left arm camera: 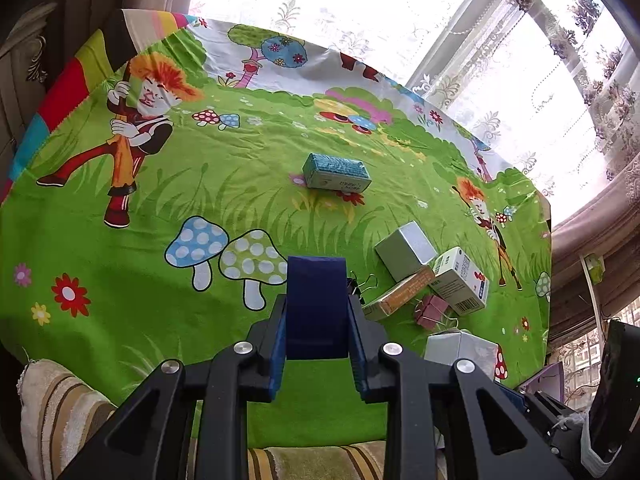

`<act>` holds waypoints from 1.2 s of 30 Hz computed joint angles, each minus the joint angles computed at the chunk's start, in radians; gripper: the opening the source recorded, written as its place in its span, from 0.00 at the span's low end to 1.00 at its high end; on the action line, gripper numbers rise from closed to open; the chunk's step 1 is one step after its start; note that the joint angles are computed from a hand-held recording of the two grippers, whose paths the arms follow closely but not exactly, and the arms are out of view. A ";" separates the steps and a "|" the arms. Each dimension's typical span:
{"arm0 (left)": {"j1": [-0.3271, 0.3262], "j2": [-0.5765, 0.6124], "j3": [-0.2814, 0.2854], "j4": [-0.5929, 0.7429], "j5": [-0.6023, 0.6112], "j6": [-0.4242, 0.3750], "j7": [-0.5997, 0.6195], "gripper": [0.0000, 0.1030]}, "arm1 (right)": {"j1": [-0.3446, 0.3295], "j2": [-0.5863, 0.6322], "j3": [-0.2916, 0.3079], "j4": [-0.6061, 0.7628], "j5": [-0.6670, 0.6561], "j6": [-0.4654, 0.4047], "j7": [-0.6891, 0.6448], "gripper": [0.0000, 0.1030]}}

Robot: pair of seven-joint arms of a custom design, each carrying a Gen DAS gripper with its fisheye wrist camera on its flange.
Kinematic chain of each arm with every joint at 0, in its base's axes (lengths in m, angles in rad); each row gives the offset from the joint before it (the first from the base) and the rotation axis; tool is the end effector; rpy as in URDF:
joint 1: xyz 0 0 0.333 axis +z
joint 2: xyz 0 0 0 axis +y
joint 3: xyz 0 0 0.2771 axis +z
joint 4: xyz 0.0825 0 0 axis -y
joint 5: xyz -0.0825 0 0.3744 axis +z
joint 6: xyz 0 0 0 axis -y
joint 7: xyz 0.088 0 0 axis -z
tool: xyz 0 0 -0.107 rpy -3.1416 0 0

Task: Organize rigid objects
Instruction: 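Grasp the blue box with the left gripper while the right gripper grasps the white pink-stained box, then carry both boxes over the purple storage box and open both grippers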

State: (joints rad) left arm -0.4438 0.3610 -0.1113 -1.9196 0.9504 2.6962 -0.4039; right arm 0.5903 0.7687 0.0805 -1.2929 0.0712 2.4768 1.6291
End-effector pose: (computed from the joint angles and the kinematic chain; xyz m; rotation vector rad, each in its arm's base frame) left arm 0.5210 -0.3508 0.3111 -2.4410 1.2144 -0.8353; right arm 0.5930 0.4505 0.3099 -2.3578 1.3492 -0.1021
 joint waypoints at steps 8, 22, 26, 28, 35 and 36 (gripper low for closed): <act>-0.027 0.005 -0.009 0.030 0.041 0.004 -0.022 0.27 | -0.066 -0.205 0.031 -0.307 0.061 0.211 -0.081 0.73; -0.112 0.183 -0.040 0.296 -0.100 0.058 0.238 0.27 | -0.229 -0.429 0.089 -0.651 0.273 0.417 -0.240 0.70; -0.139 0.258 -0.051 0.407 -0.195 0.047 0.373 0.27 | -0.255 -0.478 0.079 -0.719 0.325 0.468 -0.278 0.70; -0.149 0.295 -0.059 0.461 -0.245 0.039 0.442 0.27 | -0.273 -0.501 0.077 -0.752 0.351 0.487 -0.297 0.70; -0.166 0.464 -0.118 0.707 -0.437 0.002 0.704 0.27 | -0.266 -0.574 -0.035 -0.871 0.273 0.574 -0.195 0.70; -0.173 0.494 -0.125 0.756 -0.461 -0.012 0.740 0.27 | -0.258 -0.583 -0.060 -0.886 0.237 0.585 -0.159 0.70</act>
State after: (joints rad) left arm -0.6173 0.8552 -0.2365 -1.1636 0.4893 2.6840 0.3356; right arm 0.3324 0.1857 0.0203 -2.1792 0.3085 3.0615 1.4703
